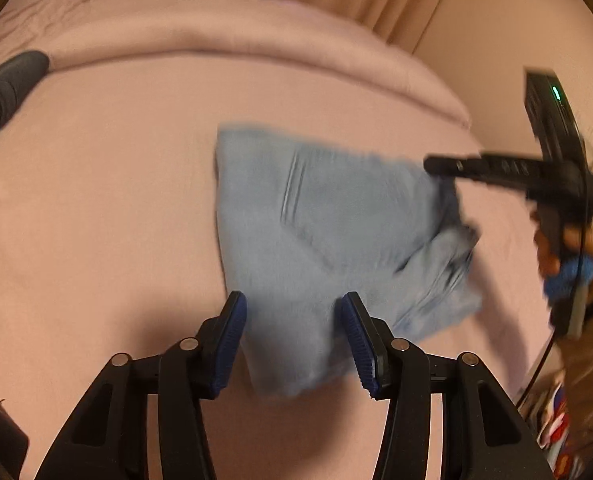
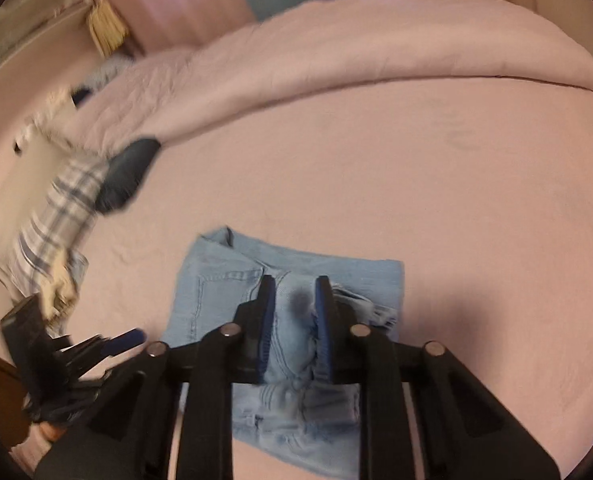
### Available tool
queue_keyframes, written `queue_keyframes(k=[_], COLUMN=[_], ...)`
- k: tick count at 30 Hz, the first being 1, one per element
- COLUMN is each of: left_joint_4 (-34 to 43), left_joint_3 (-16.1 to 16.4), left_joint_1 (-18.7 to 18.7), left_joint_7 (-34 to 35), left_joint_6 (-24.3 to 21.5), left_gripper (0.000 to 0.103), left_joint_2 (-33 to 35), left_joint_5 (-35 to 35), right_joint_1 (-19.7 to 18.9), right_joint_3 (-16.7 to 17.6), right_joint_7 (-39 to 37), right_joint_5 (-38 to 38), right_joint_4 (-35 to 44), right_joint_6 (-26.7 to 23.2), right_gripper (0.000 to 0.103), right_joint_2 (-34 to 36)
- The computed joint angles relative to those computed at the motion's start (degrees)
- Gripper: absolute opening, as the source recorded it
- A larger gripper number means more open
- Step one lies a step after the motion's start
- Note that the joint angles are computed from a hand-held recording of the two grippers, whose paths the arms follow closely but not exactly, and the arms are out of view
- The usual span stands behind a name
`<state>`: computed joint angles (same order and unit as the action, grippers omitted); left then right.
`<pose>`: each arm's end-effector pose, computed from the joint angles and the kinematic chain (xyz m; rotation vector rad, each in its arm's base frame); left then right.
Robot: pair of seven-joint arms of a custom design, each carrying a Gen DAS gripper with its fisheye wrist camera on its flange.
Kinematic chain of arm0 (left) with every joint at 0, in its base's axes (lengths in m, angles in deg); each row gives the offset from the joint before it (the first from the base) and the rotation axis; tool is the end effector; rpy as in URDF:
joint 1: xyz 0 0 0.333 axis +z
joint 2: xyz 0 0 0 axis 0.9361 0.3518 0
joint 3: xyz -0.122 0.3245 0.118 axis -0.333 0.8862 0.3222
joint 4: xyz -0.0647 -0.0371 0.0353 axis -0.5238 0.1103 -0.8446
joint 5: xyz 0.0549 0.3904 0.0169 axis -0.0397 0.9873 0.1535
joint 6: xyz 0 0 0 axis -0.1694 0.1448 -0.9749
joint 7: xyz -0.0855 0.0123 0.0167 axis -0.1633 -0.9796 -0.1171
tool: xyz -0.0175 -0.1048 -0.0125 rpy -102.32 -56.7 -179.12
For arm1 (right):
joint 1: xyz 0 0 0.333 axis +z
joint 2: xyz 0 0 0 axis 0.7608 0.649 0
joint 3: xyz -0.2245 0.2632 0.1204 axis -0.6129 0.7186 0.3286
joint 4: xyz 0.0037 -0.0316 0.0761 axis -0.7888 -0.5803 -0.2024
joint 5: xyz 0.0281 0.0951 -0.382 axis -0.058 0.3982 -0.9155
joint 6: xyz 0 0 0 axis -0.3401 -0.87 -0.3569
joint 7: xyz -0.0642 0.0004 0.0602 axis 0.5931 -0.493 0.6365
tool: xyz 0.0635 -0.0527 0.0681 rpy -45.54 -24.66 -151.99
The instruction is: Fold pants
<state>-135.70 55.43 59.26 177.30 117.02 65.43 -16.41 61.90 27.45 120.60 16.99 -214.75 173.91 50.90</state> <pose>0.5239 -0.1905 0.5871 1.2523 -2.6541 0.9947 0.4195 0.2377 0.6287 -1.4079 2.1534 -0.4372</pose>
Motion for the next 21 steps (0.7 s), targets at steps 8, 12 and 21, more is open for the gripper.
queue_keyframes(k=[8, 12, 21], left_joint_4=[-1.4, -2.28, 2.04], left_joint_3=[2.37, 4.37, 2.61], left_joint_1=[1.24, 3.89, 6.97], left_joint_7=[2.12, 2.45, -3.36], left_joint_6=[-3.66, -9.22, -17.31], left_gripper=[0.046, 0.046, 0.046], left_joint_2=[-0.88, -1.64, 3.47], left_joint_5=[-7.31, -11.57, -15.01], right_joint_1=[2.06, 2.69, 7.71], right_joint_3=[-4.26, -3.17, -7.28], right_joint_7=[-9.36, -11.35, -29.25], right_joint_5=[8.83, 6.59, 19.54], right_joint_4=[1.64, 6.46, 23.71], right_joint_6=[-6.51, -5.2, -4.55], right_gripper=[0.009, 0.041, 0.044], right_joint_2=[2.29, 3.49, 23.05])
